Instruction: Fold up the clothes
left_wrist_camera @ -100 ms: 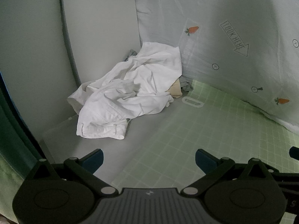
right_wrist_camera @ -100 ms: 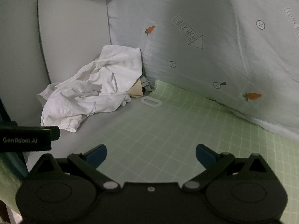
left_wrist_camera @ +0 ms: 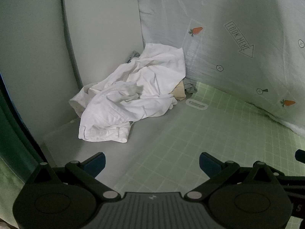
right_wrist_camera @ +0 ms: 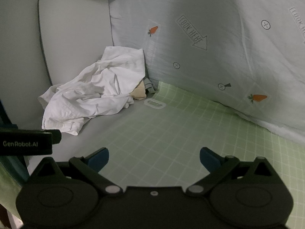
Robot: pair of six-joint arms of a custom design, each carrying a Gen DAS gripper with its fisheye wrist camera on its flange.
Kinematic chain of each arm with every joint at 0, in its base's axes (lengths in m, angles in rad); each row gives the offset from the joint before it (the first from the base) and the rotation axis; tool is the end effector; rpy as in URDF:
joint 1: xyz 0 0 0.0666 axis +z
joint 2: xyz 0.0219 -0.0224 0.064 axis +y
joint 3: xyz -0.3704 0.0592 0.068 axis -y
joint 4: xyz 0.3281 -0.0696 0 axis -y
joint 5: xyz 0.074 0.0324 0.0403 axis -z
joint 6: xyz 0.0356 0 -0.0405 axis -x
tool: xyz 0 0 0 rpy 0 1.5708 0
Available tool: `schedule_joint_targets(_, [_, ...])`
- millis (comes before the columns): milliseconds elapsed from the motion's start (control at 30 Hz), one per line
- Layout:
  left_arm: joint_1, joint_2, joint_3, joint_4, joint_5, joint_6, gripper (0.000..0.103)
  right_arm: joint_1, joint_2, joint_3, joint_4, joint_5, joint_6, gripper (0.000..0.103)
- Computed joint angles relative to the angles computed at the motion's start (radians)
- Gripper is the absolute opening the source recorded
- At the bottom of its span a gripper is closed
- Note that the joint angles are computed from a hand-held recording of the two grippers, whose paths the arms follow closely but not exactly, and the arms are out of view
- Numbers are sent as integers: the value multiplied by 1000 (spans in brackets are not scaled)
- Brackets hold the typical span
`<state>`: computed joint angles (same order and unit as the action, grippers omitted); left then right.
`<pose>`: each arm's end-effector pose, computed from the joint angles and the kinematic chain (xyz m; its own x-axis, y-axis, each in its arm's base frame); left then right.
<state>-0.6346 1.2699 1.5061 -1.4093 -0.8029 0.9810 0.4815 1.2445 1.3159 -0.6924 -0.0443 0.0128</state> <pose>0.2840 -0.1778 0.4902 -0.5687 -0.2981 -0.7666 -0.5128 0.8572 0.0470 0.3397 0.1788 0.4627 -0.5093 -0.2806 -0.8136 -0.5011 0.8652 0.0154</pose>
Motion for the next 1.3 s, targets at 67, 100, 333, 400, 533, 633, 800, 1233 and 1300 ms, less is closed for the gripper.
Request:
schedule_joint_targets(67, [1, -4, -7, 8, 3, -4, 103, 1, 0, 0, 0, 1, -2, 103])
schedule_joint_targets(100, [4, -12, -14, 13, 6, -9, 103, 1, 0, 0, 0, 1, -3, 103])
schedule_joint_targets(333, [12, -33, -31, 23, 13, -26, 103, 4, 1, 1, -1, 3, -10, 103])
schedule_joint_targets(400, [10, -17, -12, 15, 11, -30, 103, 2, 3, 6, -5, 1, -11, 103])
schedule_joint_targets(533, [7, -23, -17, 14, 10, -36, 103, -4, 4, 8, -8, -6, -8, 103])
schedule_joint_targets(633, [16, -29, -23, 22, 17, -48, 103, -2, 2, 5, -6, -2, -8, 103])
schedule_joint_targets(800, [6, -20, -17, 20, 6, -47, 103, -1, 0, 2, -5, 2, -5, 103])
schedule_joint_targets(1233, [-4, -5, -8, 10, -2, -41, 103, -3, 7, 10, -15, 2, 2, 103])
schedule_joint_targets(1300, [-5, -5, -9, 12, -2, -42, 103, -4, 8, 10, -16, 1, 2, 103])
